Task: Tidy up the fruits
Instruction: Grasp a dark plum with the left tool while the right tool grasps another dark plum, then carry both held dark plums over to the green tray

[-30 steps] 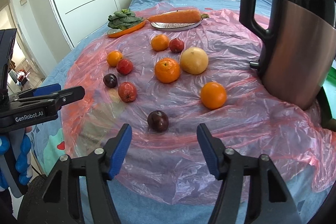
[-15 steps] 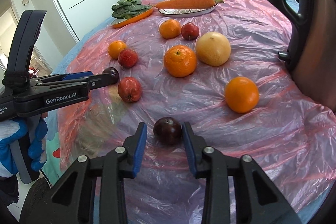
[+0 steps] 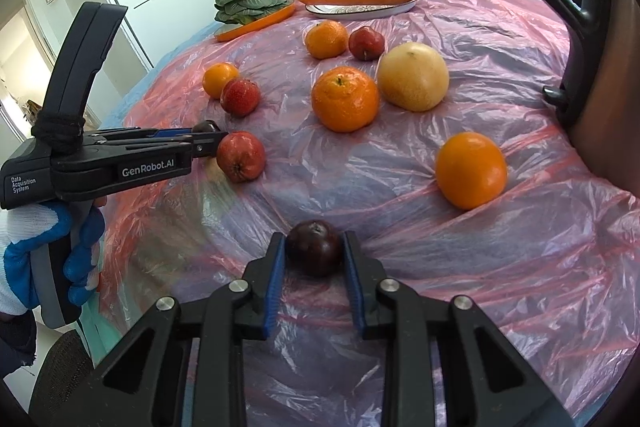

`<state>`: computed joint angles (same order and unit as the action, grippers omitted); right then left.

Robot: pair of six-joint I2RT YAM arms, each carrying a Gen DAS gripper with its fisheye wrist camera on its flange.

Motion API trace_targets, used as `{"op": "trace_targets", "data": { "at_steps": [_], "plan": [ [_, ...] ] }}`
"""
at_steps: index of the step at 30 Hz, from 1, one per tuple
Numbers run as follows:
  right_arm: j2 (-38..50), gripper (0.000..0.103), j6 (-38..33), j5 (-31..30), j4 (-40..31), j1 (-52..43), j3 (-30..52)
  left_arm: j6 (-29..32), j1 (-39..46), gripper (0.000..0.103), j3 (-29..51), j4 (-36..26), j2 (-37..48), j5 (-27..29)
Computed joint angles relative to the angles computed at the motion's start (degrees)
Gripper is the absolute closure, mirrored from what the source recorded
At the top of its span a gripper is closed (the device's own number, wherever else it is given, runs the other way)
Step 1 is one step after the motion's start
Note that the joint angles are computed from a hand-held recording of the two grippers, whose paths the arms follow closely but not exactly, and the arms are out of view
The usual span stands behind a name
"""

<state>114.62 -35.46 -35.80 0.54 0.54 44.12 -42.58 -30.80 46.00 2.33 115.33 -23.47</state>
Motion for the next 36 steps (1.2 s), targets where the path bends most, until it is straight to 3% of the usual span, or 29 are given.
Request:
{"op": "trace_targets", "data": {
  "at_steps": [14, 25, 36],
  "plan": [
    [0.85, 0.068, -1.06, -1.25, -3.24, -0.57, 2.04, -1.24, -1.40, 0.079, -0.51, -1.60, -1.51, -2.16],
    [-5.74, 0.068, -2.64, -1.58, -5.82, -0.47, -1.10, -4.69, -3.75, 0.079, -3.74, -4.76, -8.08, -4.80],
    [-15.01, 0.068, -6.84, -4.14, -12.75, -5.62, -2.98, -10.02, -11.81, 0.079, -1.34, -14.76, -14.04, -8.23]
  ]
}}
